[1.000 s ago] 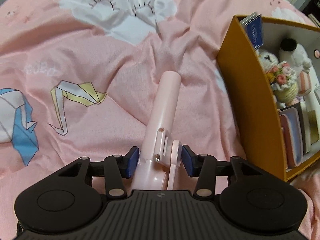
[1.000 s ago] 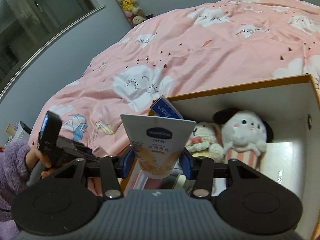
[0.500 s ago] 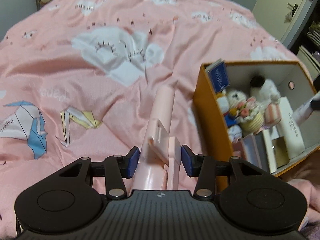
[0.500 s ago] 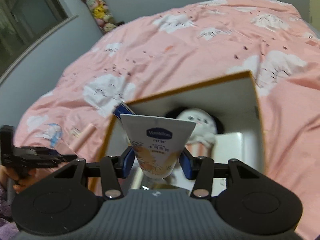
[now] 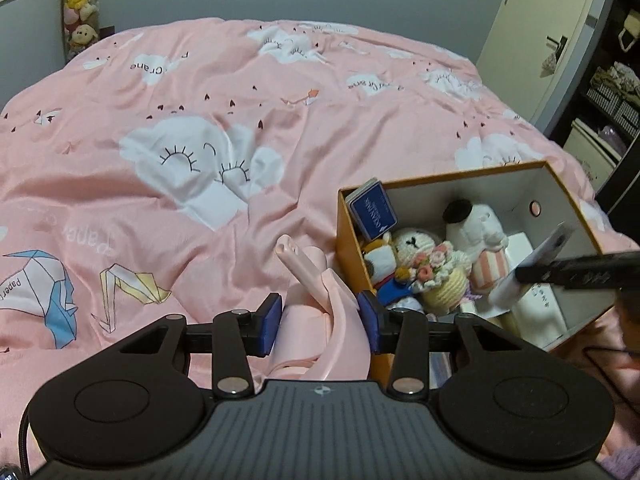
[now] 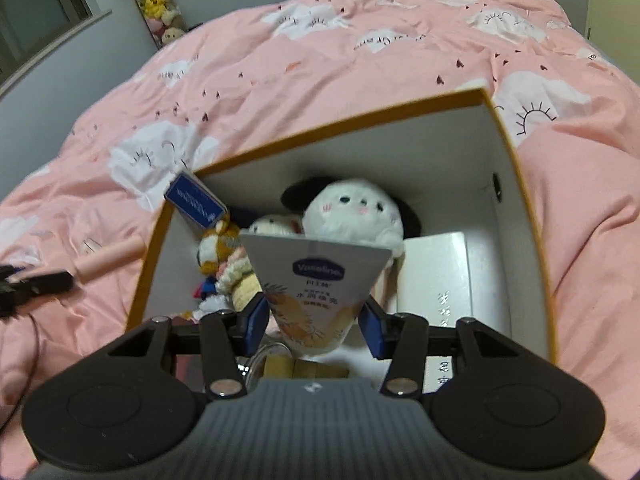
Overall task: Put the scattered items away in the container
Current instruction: 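Carry the pink selfie stick and Vaseline tube over the white box, then open the right tool to drop the Vaseline tube in the box while the left lowers the stick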
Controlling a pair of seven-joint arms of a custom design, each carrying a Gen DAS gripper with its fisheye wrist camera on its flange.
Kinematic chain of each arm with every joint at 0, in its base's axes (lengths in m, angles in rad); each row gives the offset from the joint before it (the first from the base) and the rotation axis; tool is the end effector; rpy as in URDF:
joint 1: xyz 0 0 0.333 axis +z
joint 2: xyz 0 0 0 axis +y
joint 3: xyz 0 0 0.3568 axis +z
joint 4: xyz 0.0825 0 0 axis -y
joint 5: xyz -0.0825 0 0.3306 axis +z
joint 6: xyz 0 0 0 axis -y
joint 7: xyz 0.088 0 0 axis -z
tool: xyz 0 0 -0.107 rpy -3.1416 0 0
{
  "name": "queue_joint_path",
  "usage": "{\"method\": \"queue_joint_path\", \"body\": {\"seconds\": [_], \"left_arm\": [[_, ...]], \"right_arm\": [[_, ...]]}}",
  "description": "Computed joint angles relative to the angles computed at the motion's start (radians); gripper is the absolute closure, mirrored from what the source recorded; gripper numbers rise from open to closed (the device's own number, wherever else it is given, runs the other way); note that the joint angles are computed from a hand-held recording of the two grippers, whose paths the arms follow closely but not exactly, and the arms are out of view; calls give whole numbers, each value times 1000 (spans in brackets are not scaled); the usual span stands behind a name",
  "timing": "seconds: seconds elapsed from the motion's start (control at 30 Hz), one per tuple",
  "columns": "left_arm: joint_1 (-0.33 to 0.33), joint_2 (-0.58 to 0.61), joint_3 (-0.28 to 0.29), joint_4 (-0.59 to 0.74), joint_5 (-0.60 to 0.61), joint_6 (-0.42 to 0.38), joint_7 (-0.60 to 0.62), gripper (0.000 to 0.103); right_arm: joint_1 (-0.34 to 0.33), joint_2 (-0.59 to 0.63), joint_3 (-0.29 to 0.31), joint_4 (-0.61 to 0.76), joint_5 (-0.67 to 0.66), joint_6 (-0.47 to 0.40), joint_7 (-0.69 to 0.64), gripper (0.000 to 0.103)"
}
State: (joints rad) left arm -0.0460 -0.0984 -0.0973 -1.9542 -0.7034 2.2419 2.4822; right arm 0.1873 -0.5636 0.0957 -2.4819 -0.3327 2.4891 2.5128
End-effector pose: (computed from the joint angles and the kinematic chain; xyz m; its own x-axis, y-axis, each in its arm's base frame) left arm 0.5031 -0.0941 0.6226 -0.6939 -0.6953 0.1874 -0.6276 0.4564 -0.6308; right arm 0.3338 0.1076 0.5998 -0.3763 -0.9083 -0.1826 -0.7112 0.4095 -0.5714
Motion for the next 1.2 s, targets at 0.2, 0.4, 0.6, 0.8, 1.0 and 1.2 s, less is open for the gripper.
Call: {"method": "queue_joint_path", "body": {"seconds": [0.2, 0.4, 0.6, 0.8, 1.0, 1.2], "left_arm": [[-10, -11, 0, 13, -39, -12, 21, 55], [-31, -28, -4, 12, -98, -41, 45, 55], [-62, -42, -17, 13, -153, -69, 61, 55], [-101, -56, -33, 11, -209, -88, 71, 55], [-153, -62, -63, -5, -255, -77, 69, 55], [-210, -41, -106, -35, -280, -6, 29, 55]], "right_arm": [[1, 60, 26, 10, -57, -20, 16, 51], [28, 41, 7, -18, -34, 4, -22, 40], [41, -53, -4, -56, -3, 35, -49, 32], [-9, -153, 57, -62, -40, -44, -19, 26], [-41, -254, 90, -73, -115, -133, 41, 26], [-31, -329, 84, -92, -138, -135, 39, 26]]}}
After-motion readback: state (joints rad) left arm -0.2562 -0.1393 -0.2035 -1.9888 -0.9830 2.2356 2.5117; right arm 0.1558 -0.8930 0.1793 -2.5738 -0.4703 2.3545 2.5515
